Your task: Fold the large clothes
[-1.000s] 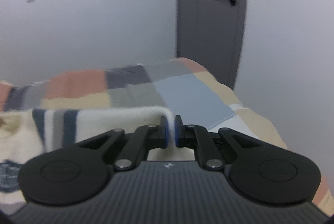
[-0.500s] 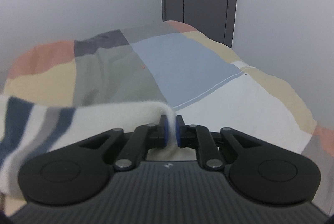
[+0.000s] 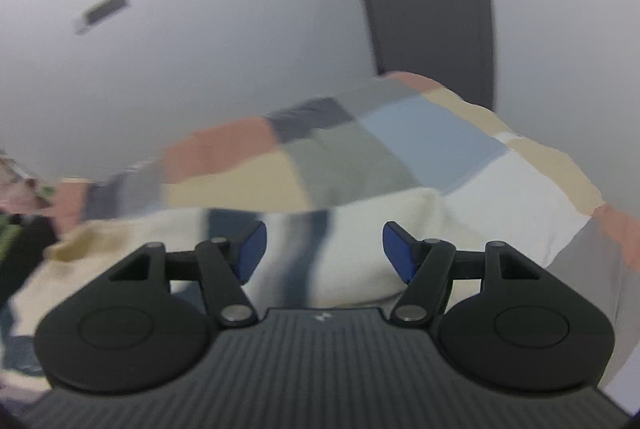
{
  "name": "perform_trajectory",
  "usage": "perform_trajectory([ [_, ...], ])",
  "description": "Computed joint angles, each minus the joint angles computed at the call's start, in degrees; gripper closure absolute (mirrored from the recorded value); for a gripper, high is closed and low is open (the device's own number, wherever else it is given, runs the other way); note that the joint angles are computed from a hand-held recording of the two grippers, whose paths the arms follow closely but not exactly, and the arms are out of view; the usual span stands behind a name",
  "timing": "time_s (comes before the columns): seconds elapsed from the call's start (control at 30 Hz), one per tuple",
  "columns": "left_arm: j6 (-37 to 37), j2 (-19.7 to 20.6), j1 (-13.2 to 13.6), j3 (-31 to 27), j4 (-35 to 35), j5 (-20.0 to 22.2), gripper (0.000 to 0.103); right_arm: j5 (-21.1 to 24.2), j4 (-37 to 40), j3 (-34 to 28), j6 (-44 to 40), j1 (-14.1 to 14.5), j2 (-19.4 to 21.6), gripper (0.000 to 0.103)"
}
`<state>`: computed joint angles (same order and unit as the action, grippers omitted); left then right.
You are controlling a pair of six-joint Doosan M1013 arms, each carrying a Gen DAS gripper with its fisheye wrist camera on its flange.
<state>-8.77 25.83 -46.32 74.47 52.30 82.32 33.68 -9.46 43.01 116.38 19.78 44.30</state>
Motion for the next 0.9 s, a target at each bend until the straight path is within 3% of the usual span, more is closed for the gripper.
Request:
perform_trajectory([
  [0.27, -1.24, 1.7, -6.09, -6.98, 3.94, -7.25, 0.046, -8.29, 12.68, 15.75, -11.47, 3.45, -11.99, 0.037],
  [0.4, 0.4, 4.26, -8.39, -11.0, 3.72, -11.28, 0.046, -11.4, 26.8, 23.26, -24.28, 4.22, -16.78, 0.037],
  [0.47, -0.2, 5.66, -9.29, -12.72, 3.24, -13.84, 0.046, -12.08, 30.05, 26.54, -26.69, 4.68, -18.71, 0.037],
  [0.67, 3.35, 10.42, -10.94, -18.2, -1.04, -20.63, 0.046, -16.48, 32.87, 35.15, -27.84, 5.83, -22.82, 0.037],
  [0.9, 12.67, 16.58, -11.08, -24.94, -10.06, -28.53, 0.046, -18.91, 24.55, 39.35, -16.16, 5.47, -23.15, 0.037],
])
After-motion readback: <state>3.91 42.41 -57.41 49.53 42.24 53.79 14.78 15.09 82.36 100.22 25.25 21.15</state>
